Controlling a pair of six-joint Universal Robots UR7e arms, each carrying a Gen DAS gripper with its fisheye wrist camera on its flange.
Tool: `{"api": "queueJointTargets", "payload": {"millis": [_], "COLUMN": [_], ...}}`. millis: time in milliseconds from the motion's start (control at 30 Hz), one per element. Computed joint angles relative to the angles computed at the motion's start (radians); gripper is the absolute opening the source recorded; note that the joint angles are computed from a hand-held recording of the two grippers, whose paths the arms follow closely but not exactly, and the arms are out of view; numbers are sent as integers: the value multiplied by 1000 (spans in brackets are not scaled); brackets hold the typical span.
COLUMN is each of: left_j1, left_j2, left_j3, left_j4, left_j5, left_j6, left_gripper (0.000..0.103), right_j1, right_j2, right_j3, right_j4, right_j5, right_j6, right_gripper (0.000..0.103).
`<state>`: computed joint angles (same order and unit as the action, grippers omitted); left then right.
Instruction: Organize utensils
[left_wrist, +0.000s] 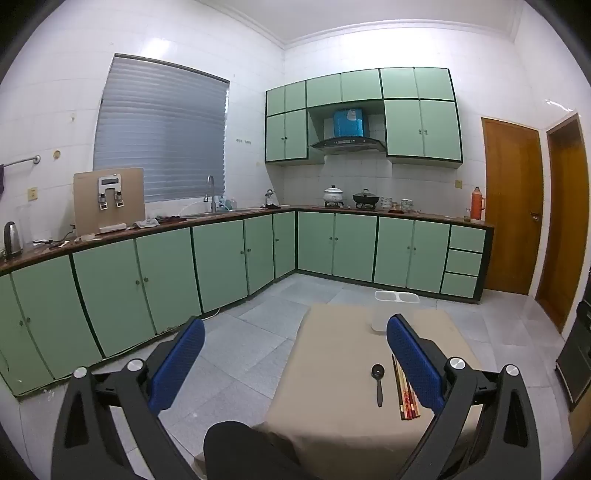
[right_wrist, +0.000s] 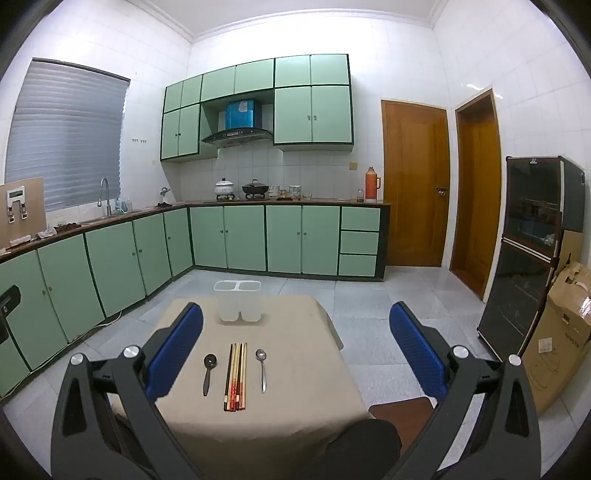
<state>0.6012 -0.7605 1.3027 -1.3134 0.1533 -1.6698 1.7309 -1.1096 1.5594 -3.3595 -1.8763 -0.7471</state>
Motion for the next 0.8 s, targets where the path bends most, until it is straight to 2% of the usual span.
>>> {"api": "queueJointTargets", "payload": {"millis": [467, 600, 800], "left_j1": [-2, 4, 2], "left_j2": [-17, -3, 5], "left_j3": [43, 7, 7], "left_j4": [-89, -43, -81], "left_j5": [-5, 1, 1], "left_j6": [65, 40, 75], "left_gripper": [97, 97, 97], "right_j1": [0, 0, 0], "right_j2": [4, 6, 6], "right_j3": [-1, -2, -1], "right_j4": [-6, -8, -9], "right_j5": [5, 4, 5], "right_j6": [1, 1, 2], "right_gripper": [98, 98, 98]}}
